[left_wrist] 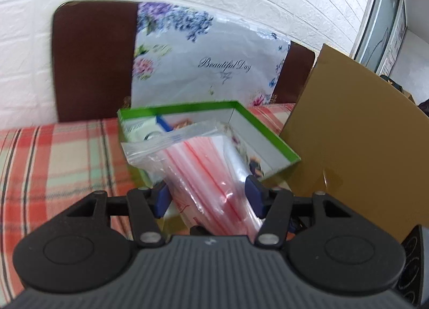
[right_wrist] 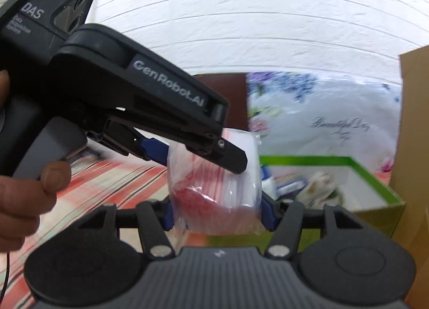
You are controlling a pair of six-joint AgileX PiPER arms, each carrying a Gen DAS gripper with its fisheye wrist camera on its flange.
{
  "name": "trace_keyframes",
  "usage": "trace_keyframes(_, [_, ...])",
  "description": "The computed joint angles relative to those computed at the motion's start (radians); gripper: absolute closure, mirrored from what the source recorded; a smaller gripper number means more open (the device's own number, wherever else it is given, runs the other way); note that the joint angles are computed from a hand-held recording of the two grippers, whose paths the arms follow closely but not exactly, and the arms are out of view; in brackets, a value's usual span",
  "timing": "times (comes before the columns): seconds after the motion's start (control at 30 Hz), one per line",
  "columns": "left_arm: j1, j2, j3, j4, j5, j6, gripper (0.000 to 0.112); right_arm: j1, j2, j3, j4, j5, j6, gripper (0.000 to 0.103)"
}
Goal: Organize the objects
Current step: 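Carry the zip-bag pack into the green box and open the right gripper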
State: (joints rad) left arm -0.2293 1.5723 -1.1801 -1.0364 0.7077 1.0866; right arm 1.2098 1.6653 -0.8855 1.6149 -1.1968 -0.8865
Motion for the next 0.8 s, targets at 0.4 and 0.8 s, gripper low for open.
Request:
trace_keyframes(0.4, [-0.205,0.436,-0.517,0.336,0.015,-0.391,0.049,-0.478,0.008,0.003,0.015,0.345,-0.087,0.044])
trace_keyframes(0.8, [-0.247,0.459,-0.552,0.419,-0.011,-0.501,0.031,-0.470,0.115,-0.043,0.013,0.195,-0.105,0.021])
